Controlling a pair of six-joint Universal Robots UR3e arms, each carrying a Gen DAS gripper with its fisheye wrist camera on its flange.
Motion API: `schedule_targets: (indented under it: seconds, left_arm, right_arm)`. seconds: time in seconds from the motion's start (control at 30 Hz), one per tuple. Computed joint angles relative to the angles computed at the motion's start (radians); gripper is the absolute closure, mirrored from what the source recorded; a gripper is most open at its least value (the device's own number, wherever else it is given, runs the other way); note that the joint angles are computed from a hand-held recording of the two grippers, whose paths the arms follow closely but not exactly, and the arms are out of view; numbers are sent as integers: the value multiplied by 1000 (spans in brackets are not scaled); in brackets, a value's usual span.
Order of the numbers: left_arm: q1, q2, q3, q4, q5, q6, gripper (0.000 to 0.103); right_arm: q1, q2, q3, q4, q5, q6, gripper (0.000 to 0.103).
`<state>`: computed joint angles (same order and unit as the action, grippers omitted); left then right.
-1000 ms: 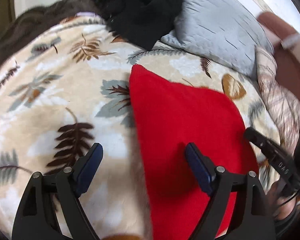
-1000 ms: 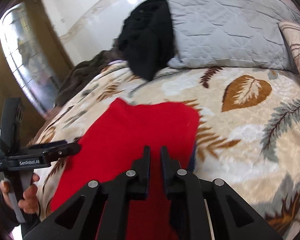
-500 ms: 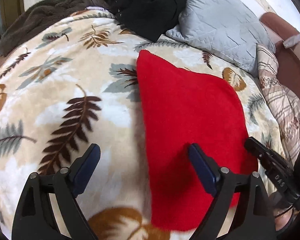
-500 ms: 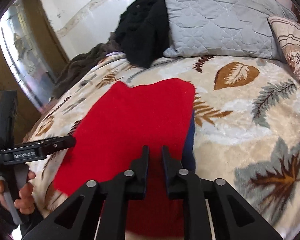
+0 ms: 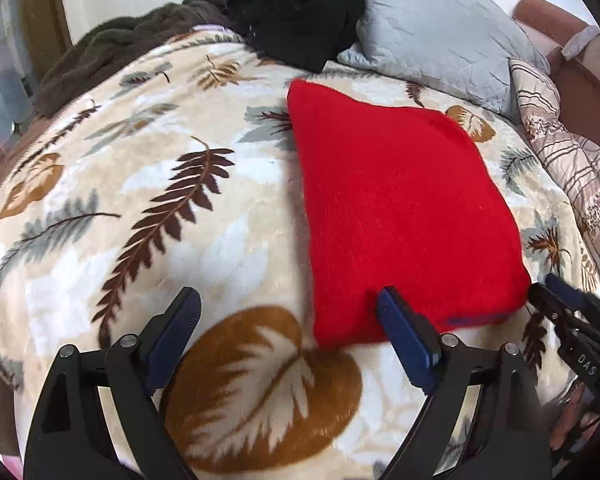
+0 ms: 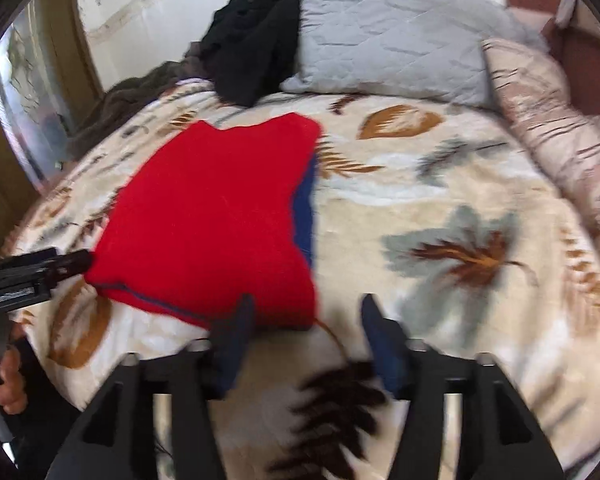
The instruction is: Fold small clothes
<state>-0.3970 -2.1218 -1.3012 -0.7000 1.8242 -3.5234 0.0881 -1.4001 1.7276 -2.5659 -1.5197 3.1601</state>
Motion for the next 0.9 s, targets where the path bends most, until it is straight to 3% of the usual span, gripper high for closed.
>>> schedule_targets:
  seconds: [0.1,0.27,0.53,0.9]
  left_arm:
    - [-36,32,-52,8,50,-11,12]
    - [-109,62,-123,29,164,-39,12]
    - [-159,126,-228,88,211,-62,12]
    - [-208,165,-283,136,187,-90,12]
  right_arm:
    - [-11,-78,50,39,-41,10,19]
    - [0,-161,95,105,-129,48,7]
    - [108,-232,161,67,-238,56,3]
    - [208,-265,165,42,-372,54,1]
